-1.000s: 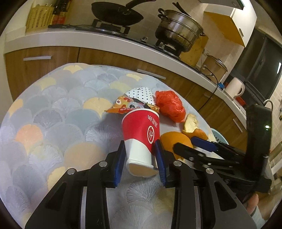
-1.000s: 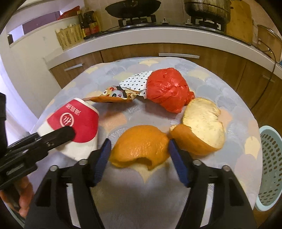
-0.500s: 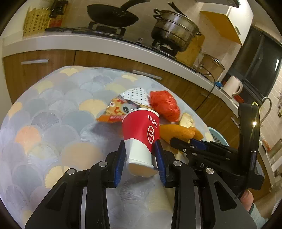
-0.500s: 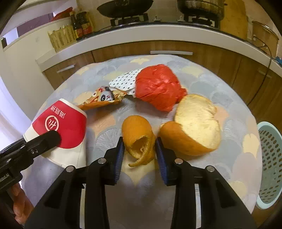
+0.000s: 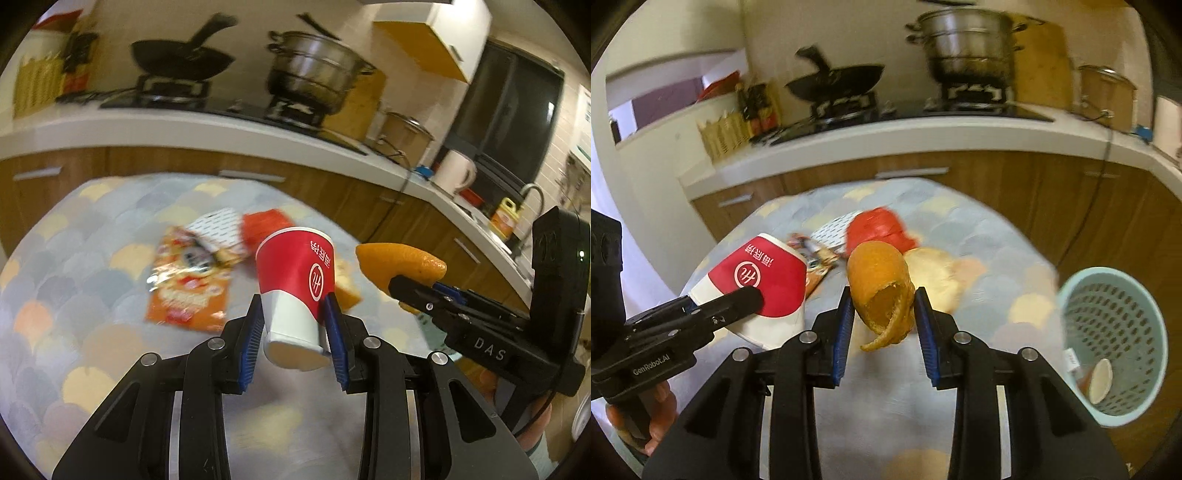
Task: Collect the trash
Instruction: 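Lift the red paper cup with the left tool while the right tool grasps an orange peel, then carry cup and peel over the basket and open both tools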
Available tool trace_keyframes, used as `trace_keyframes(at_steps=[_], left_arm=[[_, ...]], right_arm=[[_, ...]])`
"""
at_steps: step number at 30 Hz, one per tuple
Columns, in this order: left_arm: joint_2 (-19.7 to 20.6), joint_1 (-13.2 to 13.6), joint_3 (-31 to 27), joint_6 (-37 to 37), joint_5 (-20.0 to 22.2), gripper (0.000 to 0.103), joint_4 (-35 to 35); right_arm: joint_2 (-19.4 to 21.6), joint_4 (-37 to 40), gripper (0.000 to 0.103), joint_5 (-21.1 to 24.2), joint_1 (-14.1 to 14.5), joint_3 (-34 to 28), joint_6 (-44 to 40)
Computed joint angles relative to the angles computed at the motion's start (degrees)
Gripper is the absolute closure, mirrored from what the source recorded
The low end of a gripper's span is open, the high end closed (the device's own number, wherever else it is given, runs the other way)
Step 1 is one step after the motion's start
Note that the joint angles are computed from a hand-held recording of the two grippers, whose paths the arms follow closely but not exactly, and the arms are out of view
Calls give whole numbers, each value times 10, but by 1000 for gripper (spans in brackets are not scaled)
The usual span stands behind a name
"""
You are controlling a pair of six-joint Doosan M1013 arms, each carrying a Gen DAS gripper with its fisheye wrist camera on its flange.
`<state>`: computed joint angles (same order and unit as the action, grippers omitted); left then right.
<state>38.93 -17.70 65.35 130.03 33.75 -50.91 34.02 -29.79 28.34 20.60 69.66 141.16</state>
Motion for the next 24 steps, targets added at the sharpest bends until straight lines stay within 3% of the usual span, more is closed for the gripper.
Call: trace_keyframes(at_steps=[7,11,18,24], left_arm=[[6,-28,-24,32,18,72,1],[20,-49,-53,34,39,72,40],[61,-80,-129,9,94,72,103],[105,-109,-200,-15,146,72,155]], right_arm=[[-41,-130,73,24,-9,56,140],[-58,-170,73,37,-17,82,189],[-80,-191,73,61,-42,130,260],[-84,-159,73,80,-69,159,285]])
